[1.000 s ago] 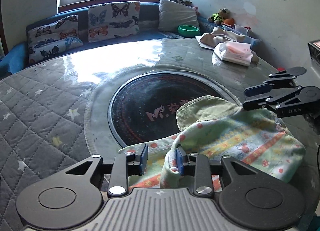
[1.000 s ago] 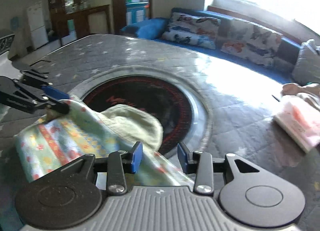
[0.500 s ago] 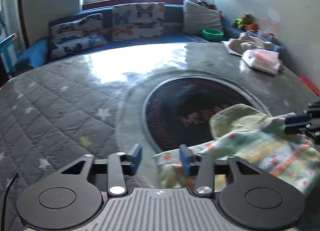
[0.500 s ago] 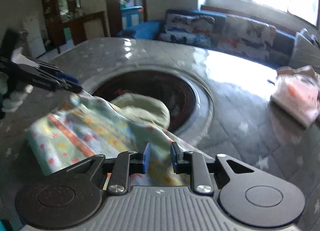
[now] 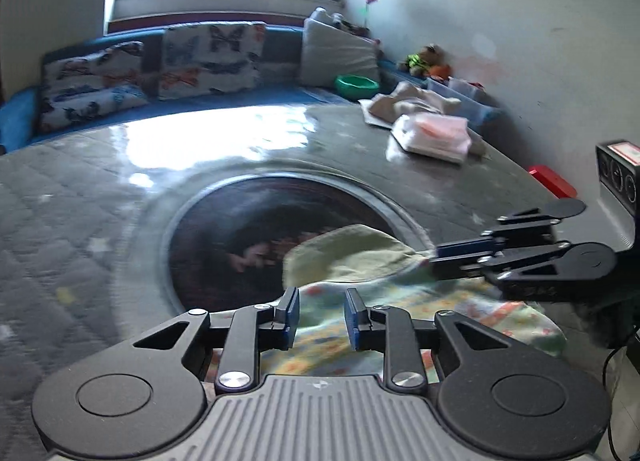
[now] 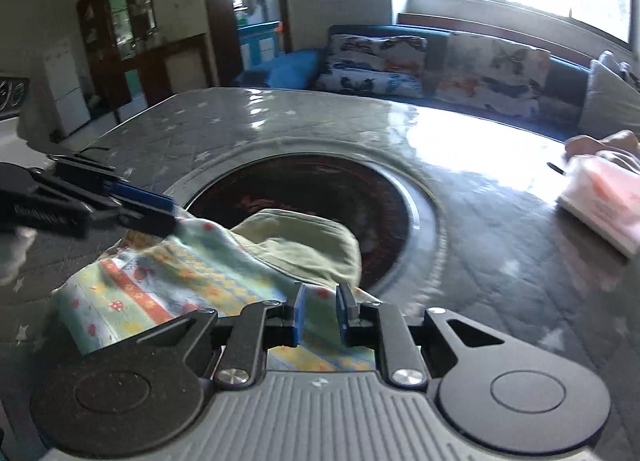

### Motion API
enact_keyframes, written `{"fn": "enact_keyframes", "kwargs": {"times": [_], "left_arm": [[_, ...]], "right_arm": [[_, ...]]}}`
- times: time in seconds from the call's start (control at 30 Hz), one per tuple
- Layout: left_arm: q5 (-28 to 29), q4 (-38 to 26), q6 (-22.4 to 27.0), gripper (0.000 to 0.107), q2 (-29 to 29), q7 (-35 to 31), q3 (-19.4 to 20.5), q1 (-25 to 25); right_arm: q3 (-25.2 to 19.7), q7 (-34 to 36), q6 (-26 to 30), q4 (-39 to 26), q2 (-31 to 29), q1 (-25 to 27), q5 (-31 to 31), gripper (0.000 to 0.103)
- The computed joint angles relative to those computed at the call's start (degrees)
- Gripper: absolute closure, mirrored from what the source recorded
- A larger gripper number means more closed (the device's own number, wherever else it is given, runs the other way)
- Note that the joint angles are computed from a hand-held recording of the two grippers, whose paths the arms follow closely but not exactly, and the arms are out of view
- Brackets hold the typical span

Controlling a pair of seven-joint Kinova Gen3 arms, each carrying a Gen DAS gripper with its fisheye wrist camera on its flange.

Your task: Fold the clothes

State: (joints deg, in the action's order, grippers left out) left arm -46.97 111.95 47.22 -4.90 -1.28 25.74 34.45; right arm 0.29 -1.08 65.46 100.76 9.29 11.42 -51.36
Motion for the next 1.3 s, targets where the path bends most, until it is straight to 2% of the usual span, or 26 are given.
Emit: {"fn": "enact_keyframes", "kwargs": {"times": [0.2,0.27,0.37,0.6,0.73,0.83,1.0,1.2,1.3], "left_arm": [[0.2,0.1,-2.9,0.081,3.0,2.5,-2.9,-0.3],[0.7,0.9,-3.9,0.08,3.0,3.4,-3.9,-0.4],[1.5,2.8,-6.1,0.078,1.6,5.0,-4.6,-1.1],[-3.9,2.0,-0.1,0.081,-0.1,11.5,1.0,0.5],[-5.6,2.3,-0.3,0.081,-0.9,13.9,3.2,2.1],[-6.4,1.7,2.5,0.081,0.7,15.6,4.9,3.9],[-6.8,2.9,3.1,0.081,1.1,19.6,3.2,6.1],[-6.2,5.1,1.1,0.081,1.1,22.0,0.8,5.1],[-6.1,5.7,1.0,0.082,0.2,23.3,1.0,4.8]], "right_arm": [[-1.0,-1.1,-5.9,2.3,-0.2,-2.3,0.3,0.088],[-1.0,-1.2,-5.5,2.1,-0.1,-2.1,0.1,0.088],[-0.8,2.3,-4.4,3.0,-1.2,-1.3,-1.3,0.088],[0.3,8.5,3.2,3.4,-2.6,-0.8,-1.3,0.087],[0.5,10.0,2.8,5.4,-3.6,-2.1,-0.7,0.087],[0.8,10.7,2.2,6.7,-4.1,-2.8,-0.5,0.087],[2.1,12.2,3.6,7.4,-5.3,-2.3,-1.1,0.087],[2.9,12.5,4.1,7.5,-5.8,-2.5,-0.1,0.087],[3.2,12.5,4.3,7.6,-6.2,-2.3,-0.5,0.087]]}}
